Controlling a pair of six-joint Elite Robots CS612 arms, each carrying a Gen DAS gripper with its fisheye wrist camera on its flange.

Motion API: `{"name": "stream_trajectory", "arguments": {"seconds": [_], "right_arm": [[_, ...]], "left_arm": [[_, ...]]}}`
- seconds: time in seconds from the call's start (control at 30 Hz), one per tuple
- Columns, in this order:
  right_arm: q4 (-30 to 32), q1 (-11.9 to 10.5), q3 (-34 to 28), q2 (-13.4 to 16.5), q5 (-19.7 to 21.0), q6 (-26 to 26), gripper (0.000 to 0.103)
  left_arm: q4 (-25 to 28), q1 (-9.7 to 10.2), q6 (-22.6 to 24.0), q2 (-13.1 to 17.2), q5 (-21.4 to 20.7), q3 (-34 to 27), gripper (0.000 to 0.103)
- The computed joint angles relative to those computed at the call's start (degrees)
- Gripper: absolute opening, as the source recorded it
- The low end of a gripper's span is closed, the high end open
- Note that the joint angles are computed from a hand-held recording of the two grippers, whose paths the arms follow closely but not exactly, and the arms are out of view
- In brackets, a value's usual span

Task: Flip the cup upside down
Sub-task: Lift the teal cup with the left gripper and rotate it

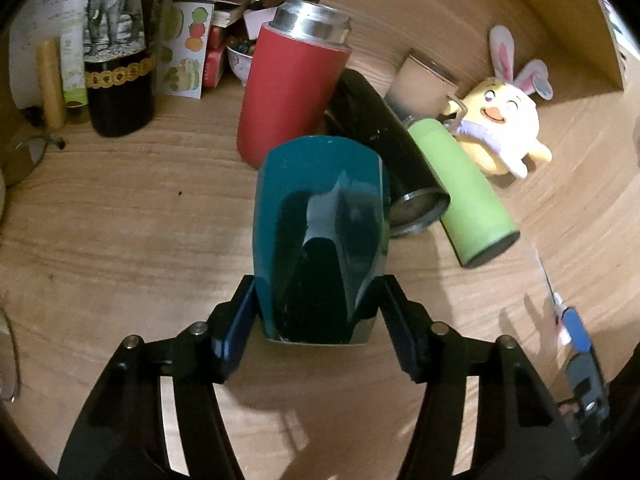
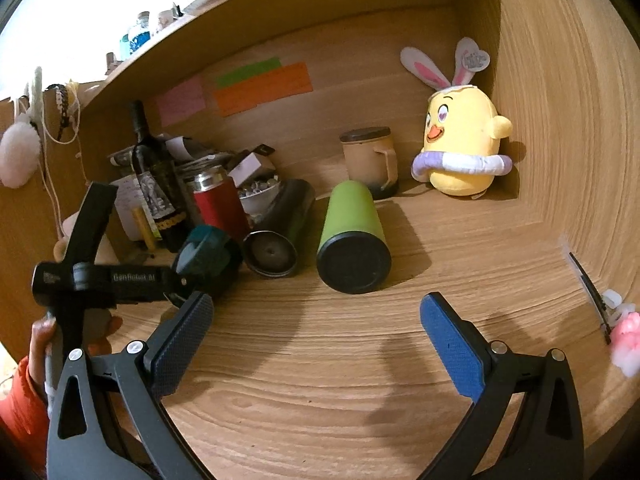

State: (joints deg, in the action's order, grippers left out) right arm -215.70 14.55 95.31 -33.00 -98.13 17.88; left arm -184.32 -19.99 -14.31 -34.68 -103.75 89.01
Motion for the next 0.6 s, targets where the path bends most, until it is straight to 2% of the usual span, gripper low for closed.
{"name": "stream_trajectory", "arguments": {"seconds": [0.2, 0.33, 0.6], "right_arm": [[-2.0, 0.8, 1.3, -0.6, -0.9, -0.7, 0.103], [-2.8, 1.3, 2.2, -1.1, -0.9, -0.7, 0.103], [-6.4, 2.6, 4.8, -2.3, -3.3, -2.7, 0.103]], "left_arm": [[-2.4, -0.14, 1.2, -1.3, 0.9, 3.6, 0.061], [-3.0, -0.23, 1.5, -2.6, -0.7, 6.2, 0.061], [-4.1, -1.19, 1.8, -4.4, -3.1, 10.3, 0.061]]}}
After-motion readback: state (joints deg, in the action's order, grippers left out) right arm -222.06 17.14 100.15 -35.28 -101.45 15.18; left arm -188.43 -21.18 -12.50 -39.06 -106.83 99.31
